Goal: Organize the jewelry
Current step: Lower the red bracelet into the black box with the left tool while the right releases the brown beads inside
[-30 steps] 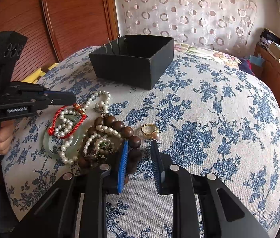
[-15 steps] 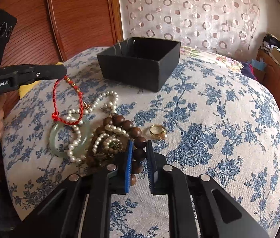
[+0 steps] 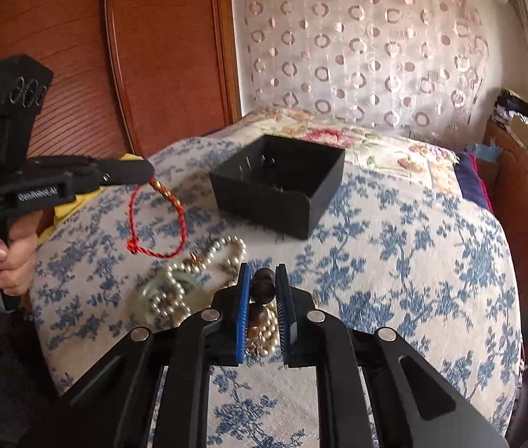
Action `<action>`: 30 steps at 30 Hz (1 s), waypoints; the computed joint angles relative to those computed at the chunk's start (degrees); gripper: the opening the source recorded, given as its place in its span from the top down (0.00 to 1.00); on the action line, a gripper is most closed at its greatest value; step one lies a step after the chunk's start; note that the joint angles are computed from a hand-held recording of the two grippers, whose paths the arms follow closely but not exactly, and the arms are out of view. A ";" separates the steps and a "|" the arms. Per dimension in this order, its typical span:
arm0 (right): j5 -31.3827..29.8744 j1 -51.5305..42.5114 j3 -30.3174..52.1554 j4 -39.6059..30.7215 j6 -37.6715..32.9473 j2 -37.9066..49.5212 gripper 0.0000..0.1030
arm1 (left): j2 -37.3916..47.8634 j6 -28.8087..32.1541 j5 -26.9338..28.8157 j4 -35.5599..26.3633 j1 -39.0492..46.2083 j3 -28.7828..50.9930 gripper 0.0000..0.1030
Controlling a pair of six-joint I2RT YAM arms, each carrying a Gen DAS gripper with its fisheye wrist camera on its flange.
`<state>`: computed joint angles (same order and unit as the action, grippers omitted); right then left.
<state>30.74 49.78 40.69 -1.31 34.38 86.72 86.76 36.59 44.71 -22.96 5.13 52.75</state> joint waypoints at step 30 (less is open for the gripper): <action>3.01 -5.77 10.59 -4.03 -11.52 -1.81 0.86 | 5.12 -10.07 -3.70 6.39 -8.16 7.00 0.99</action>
